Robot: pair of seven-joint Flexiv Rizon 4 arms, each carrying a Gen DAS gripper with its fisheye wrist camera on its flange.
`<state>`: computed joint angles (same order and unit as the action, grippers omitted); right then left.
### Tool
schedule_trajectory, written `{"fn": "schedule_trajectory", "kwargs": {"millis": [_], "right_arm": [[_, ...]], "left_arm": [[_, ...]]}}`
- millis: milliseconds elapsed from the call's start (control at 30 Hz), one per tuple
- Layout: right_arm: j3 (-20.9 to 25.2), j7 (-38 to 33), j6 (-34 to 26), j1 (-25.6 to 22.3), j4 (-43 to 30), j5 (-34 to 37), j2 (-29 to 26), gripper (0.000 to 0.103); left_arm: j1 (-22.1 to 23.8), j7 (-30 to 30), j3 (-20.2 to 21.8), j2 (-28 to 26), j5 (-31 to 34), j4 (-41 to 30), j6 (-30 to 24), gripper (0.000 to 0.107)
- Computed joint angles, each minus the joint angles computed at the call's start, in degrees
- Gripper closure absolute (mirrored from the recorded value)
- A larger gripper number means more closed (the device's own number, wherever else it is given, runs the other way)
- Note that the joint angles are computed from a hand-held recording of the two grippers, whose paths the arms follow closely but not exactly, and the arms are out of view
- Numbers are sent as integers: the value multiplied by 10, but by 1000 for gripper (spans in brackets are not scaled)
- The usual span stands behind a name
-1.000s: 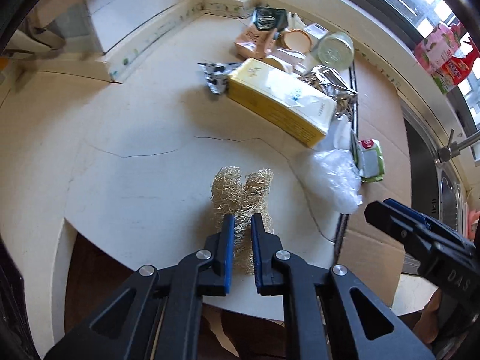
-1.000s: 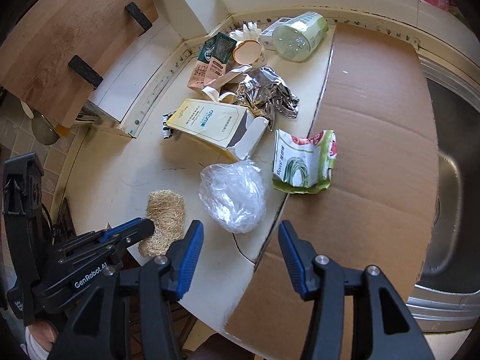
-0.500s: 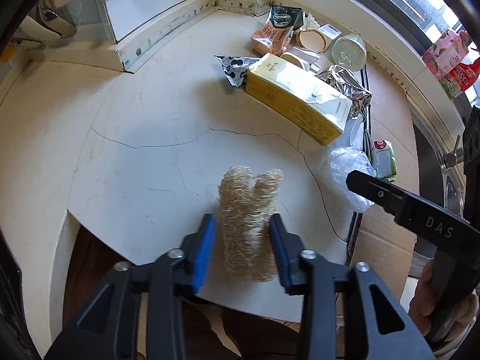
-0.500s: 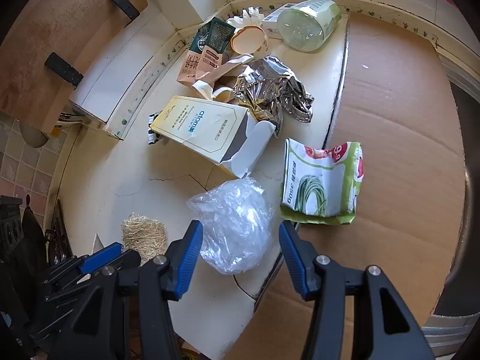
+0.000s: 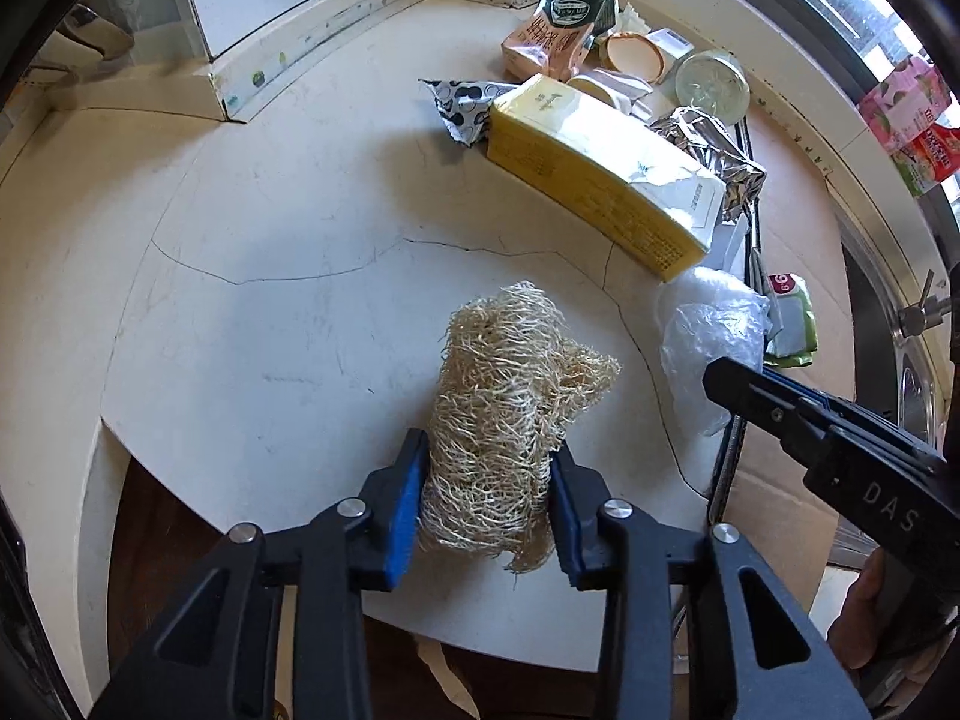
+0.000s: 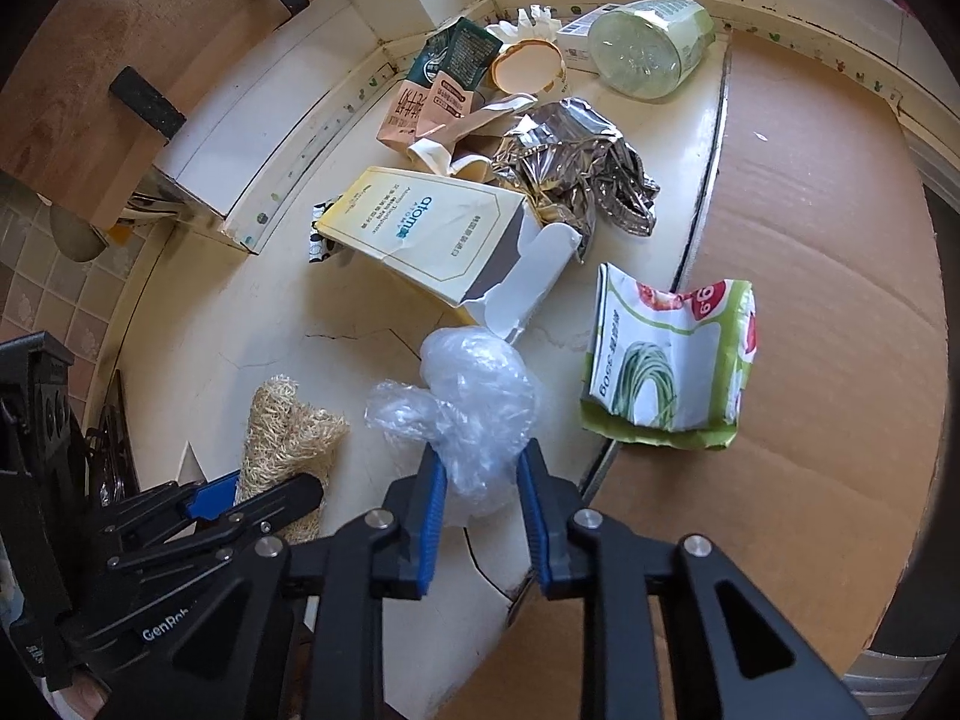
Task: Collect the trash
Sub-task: 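Close the left tool on the sponge while the right tool grasps the plastic bag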
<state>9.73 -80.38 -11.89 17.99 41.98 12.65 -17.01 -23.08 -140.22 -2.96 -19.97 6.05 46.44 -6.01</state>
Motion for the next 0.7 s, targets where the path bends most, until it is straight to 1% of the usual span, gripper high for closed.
{"fn": "schedule_trajectory", "kwargs": {"millis": [267,367,533,700], "right_arm": [[4,0,19,-4,22,12,29,84],[7,5,24,-2,34,17,49,84],[13,23,37,7,71,22,96,84],[26,59,61,26,135,16,158,84]], "left_arm": [[-14,2,1,15,30,-17,-22,75],[-18,9,-1,39,38,0,-17,75],[-13,10,-11,105,34,69,9,75],[1,25,-31,180,35,144,19,75]]}}
